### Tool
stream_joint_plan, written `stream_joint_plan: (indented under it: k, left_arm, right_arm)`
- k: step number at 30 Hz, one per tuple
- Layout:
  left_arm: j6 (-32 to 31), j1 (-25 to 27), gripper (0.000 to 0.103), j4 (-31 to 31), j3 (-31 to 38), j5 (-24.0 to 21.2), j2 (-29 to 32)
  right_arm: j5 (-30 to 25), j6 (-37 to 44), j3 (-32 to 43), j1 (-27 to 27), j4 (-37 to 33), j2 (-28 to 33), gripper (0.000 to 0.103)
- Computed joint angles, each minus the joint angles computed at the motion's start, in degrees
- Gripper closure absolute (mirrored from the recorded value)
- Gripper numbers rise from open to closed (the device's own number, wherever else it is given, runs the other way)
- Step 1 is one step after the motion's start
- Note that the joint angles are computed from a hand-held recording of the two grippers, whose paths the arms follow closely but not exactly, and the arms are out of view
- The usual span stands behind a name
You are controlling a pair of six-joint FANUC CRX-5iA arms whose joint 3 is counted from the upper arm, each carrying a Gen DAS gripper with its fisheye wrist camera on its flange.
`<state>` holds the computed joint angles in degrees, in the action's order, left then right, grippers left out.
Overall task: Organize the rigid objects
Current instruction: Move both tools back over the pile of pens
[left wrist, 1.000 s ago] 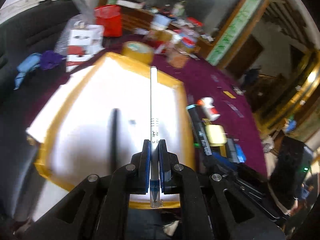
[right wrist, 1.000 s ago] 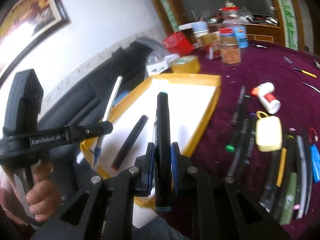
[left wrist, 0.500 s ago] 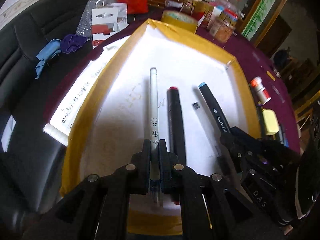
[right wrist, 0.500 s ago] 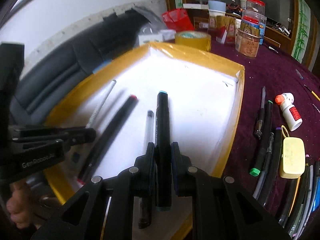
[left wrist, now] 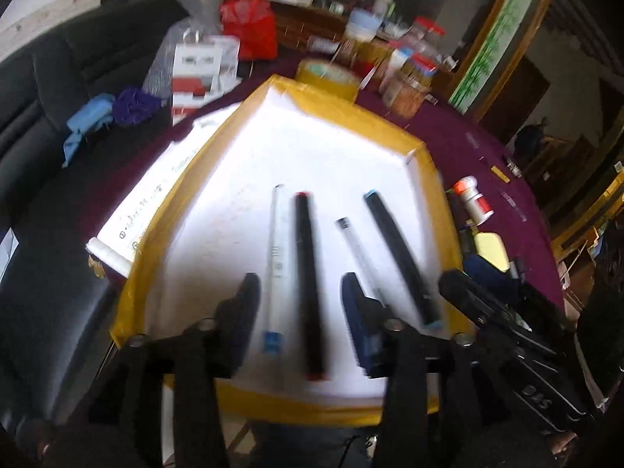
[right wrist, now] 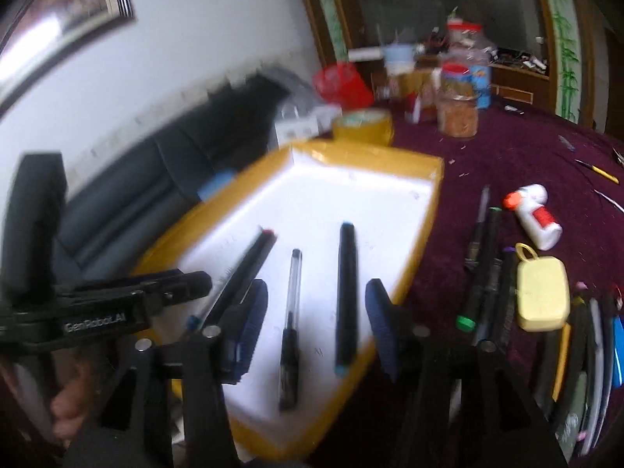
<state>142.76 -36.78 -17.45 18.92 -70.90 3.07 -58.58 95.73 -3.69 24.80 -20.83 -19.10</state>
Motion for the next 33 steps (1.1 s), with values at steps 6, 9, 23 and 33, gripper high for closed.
stream_joint_plan:
  k: [6,9,23,33]
  left_arm:
    - [0.4,-5.2,0.044,-0.9,5.1,1.5,4.1]
    - [-0.9,-5.9,0.044,2.6,7.8,2.8,7.2]
    - [-8.4,-11.4,0.043,1.4,24.9,-6.4,18.9]
    - [-13.7,-12.2,0.043,5.1,29.6,-7.6,23.1]
  right_arm:
    - [-7.1,8.5,-0.5,-17.9,-16.2,-3.3,0.052]
    - [-10.3,10.7,-1.1,-26.0,-19.6,-4.1,0.052]
    - [-15.6,12.1,2.1,-44.8,-23.5,1.5,0.053]
    - [-21.3,6.3,10.0,-44.2,-20.1,12.4,0.065]
